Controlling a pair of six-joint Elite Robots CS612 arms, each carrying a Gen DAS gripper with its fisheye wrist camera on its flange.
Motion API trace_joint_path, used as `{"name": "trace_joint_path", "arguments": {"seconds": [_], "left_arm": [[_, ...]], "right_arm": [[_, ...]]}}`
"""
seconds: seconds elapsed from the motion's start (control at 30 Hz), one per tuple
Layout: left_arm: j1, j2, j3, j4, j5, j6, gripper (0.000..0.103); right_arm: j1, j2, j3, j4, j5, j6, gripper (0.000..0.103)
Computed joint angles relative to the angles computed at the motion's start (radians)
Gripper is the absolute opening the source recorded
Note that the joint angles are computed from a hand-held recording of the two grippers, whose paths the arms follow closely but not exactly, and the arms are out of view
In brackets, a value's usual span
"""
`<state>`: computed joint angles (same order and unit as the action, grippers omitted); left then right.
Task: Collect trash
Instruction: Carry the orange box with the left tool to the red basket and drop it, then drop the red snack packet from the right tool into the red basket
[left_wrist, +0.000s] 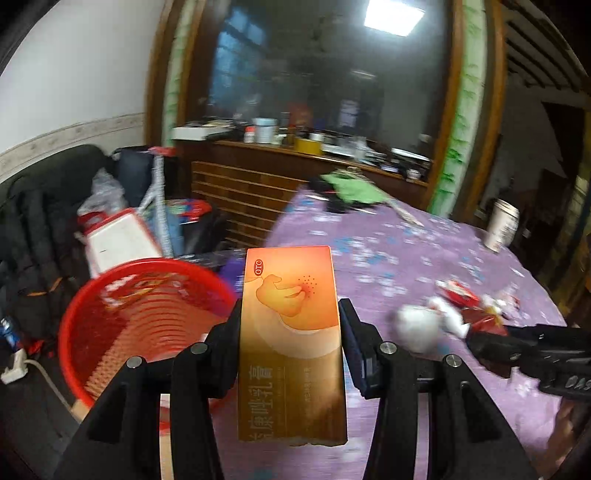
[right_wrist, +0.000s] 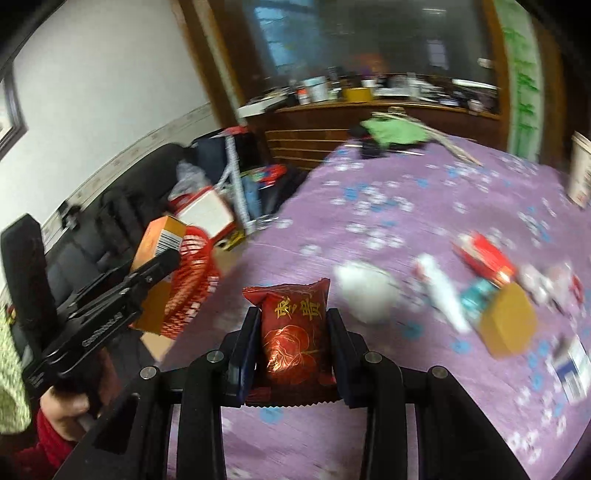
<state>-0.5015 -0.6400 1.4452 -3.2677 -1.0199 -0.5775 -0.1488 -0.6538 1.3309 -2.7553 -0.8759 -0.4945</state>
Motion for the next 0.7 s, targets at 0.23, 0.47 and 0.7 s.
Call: {"name": "trace_joint_path", "arguments": {"seconds": [0.23,0.47,0.7], "left_arm": [[0.06,-0.033,0.083,0.038,0.018,-0.125,0.047],[0.094,-0.04,0.113,0.072,0.029,-0.177,0.047],[0.11,-0.042,0.128,0.032,0.0,-0.227,0.07]], "right_arm": [[0.08,0.022,-0.088,0.165,0.01,-0.1,0.039],[0.151,0.065,-0.181,0.282,0.046,-0.11,0.04],[0.171,0.101,-0.227,0.229,0.031,-0.029,0.054]]}}
